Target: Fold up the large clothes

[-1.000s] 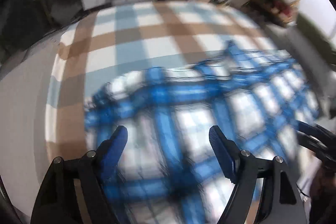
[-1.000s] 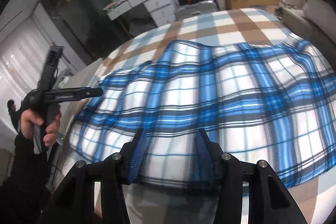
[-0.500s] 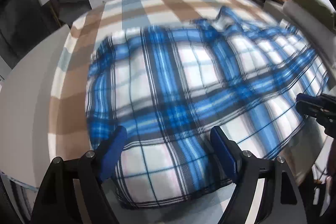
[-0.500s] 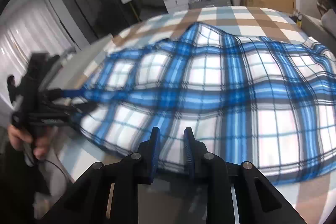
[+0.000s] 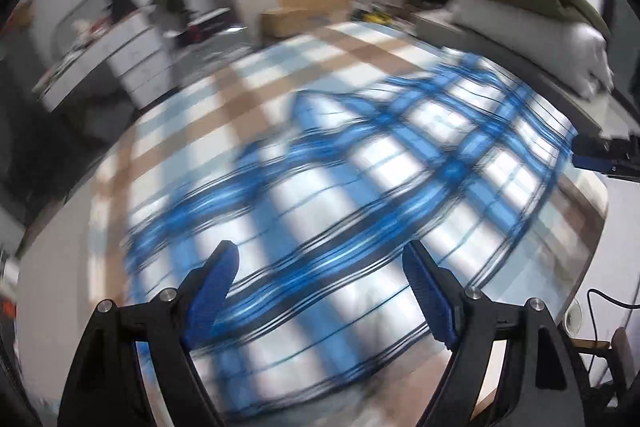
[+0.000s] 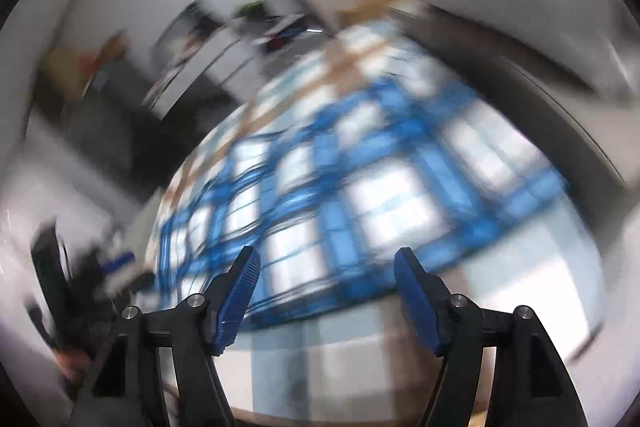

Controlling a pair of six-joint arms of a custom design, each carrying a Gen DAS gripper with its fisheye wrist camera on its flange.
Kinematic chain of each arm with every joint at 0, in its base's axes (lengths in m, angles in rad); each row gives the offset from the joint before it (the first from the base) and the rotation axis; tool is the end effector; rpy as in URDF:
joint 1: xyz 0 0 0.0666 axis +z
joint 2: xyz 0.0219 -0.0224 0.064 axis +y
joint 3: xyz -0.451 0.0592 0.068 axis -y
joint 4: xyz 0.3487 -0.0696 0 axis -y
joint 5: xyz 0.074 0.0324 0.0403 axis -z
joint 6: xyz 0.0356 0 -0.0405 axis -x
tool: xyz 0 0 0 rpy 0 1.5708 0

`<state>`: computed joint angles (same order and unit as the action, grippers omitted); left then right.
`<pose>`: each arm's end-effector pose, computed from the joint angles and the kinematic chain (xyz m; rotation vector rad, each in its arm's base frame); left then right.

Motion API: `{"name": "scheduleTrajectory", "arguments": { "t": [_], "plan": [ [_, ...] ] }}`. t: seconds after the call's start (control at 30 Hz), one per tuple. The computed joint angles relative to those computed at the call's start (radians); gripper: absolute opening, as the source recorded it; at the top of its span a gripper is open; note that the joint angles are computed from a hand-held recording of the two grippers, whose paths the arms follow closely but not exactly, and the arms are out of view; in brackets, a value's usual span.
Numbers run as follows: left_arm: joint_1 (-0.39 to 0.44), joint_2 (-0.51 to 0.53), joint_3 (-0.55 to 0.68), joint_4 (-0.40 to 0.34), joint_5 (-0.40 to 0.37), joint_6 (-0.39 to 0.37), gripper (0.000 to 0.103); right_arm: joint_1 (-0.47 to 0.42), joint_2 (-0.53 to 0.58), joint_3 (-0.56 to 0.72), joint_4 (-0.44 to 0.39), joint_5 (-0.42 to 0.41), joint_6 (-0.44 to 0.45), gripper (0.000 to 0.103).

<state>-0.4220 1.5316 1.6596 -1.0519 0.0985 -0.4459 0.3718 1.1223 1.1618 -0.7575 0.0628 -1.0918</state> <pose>0.4398 -0.2017 0.5410 1.0849 2.2433 -0.1128 0.2976 0.1132 0.5080 0.8717 2.2192 0.6680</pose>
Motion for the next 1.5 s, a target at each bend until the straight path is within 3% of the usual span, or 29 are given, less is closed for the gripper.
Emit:
{"name": "scheduleTrajectory", "arguments": {
  "t": [0.17, 0.3, 0.33, 0.37, 0.43, 0.5, 0.67, 0.73, 0.83, 0.9, 1.0, 1.07, 1.2, 1.33, 1.5],
  "plan": [
    [-0.121, 0.112, 0.085, -0.109, -0.008, 0.025, 0.081, -0.050, -0.025, -0.051, 0.034, -0.043, -0.093, 0.071],
    [-0.197, 0.155, 0.071, -0.078, -0.114, -0.015, 0.085, -0.063, 0.000, -0.055, 0.052, -0.074, -0.142, 0.070],
    [-0.189, 0.153, 0.064, -0.045, -0.091, 0.012, 0.087, -0.065, 0.007, -0.054, 0.054, -0.076, -0.141, 0.069],
    [-0.173, 0.158, 0.069, -0.063, -0.068, 0.031, 0.092, -0.066, 0.013, -0.045, 0.040, -0.074, -0.138, 0.069],
    [-0.121, 0.174, 0.097, -0.120, 0.051, 0.081, 0.091, -0.068, 0.035, -0.023, 0.021, -0.070, -0.131, 0.070],
    [-0.120, 0.150, 0.055, -0.069, 0.047, 0.036, 0.093, -0.070, 0.059, -0.009, 0.035, -0.063, -0.124, 0.070],
    [-0.112, 0.136, 0.031, -0.045, 0.056, 0.058, 0.092, -0.068, 0.081, -0.009, 0.109, -0.031, -0.125, 0.070],
    [-0.108, 0.133, 0.029, -0.045, 0.060, 0.055, 0.092, -0.040, 0.086, 0.015, 0.114, 0.048, -0.073, 0.056],
    [-0.110, 0.145, 0.051, -0.081, 0.069, 0.025, 0.092, 0.000, 0.124, 0.087, 0.014, 0.142, 0.022, 0.044],
    [-0.100, 0.155, 0.087, -0.140, 0.065, 0.004, 0.091, -0.004, 0.127, 0.074, 0.020, 0.129, 0.011, 0.037],
    [-0.089, 0.139, 0.076, -0.117, 0.015, -0.005, 0.091, -0.032, 0.105, 0.012, 0.061, 0.104, -0.058, 0.011],
    [-0.093, 0.137, 0.055, -0.094, -0.034, -0.034, 0.092, -0.034, 0.094, -0.011, 0.101, 0.110, -0.062, 0.008],
    [-0.085, 0.160, 0.072, -0.120, 0.034, 0.008, 0.091, 0.021, 0.089, 0.042, 0.062, 0.251, 0.081, 0.005],
    [-0.108, 0.171, 0.075, -0.088, 0.072, -0.026, 0.091, 0.054, 0.096, 0.118, -0.023, 0.366, 0.202, 0.003],
    [-0.129, 0.216, 0.152, -0.143, 0.106, -0.034, 0.091, 0.116, 0.127, 0.248, -0.091, 0.461, 0.380, 0.003]
  ]
}}
